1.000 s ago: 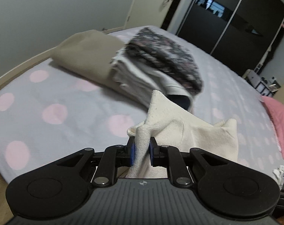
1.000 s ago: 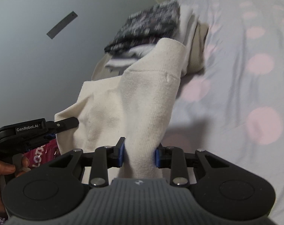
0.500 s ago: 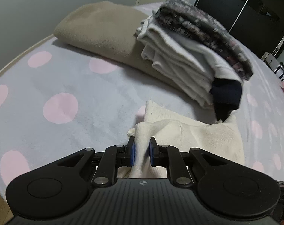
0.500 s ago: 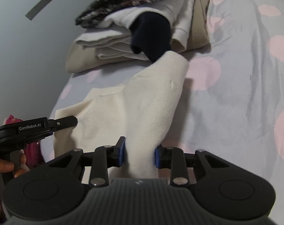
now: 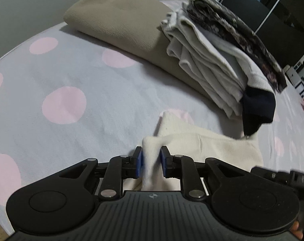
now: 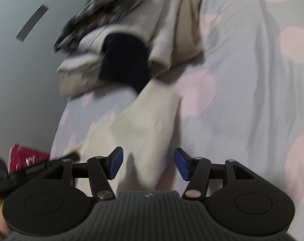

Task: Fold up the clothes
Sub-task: 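Lift the held sweater edge with both tools and fold it over the body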

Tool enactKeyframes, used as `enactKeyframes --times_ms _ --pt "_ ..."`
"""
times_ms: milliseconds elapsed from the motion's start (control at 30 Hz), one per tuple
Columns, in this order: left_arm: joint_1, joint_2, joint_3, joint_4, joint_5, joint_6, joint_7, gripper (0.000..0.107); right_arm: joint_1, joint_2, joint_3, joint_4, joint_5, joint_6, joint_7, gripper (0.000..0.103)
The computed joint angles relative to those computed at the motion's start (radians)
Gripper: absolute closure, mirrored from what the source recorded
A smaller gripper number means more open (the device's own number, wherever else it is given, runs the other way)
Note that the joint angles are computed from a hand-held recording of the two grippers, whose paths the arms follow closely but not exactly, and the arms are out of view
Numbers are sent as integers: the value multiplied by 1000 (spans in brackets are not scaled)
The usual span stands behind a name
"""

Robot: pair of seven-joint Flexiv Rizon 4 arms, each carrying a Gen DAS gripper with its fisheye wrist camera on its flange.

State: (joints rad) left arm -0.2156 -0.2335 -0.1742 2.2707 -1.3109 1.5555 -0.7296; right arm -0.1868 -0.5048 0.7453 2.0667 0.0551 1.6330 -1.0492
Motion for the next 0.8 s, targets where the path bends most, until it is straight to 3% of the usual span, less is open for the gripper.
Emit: enactKeyframes --times_ms 133,200,233,267,333,433,500,700,800 --pt "2 -17 -5 -11 5 12 -2 91 -53 -70 47 -68 6 -30 -15 45" --pt "7 -24 -14 -16 -4 24 13 91 -65 -91 61 -89 7 -41 -36 56" --pt "8 -26 -16 -17 -3 26 13 92 -69 -95 67 -92 5 -41 -52 68" --pt "9 -28 -18 -17 -2 29 12 93 -66 -93 65 -91 2 -37 -67 71" --pt "12 -28 -21 -17 6 33 8 97 -32 -67 29 -75 -15 -10 -96 81" --pt "4 -30 -57 -31 -107 76 122 98 65 -12 -89 -26 -76 50 -135 84" --pt "-20 -42 -38 -40 -118 84 154 98 123 0 -161 -10 -107 61 -130 85" --pt "-35 -84 51 -31 172 70 -40 97 186 4 -238 -11 -158 43 -78 82" --pt "-106 -90 176 -38 364 39 -189 95 215 33 -272 -5 -153 17 -53 65"
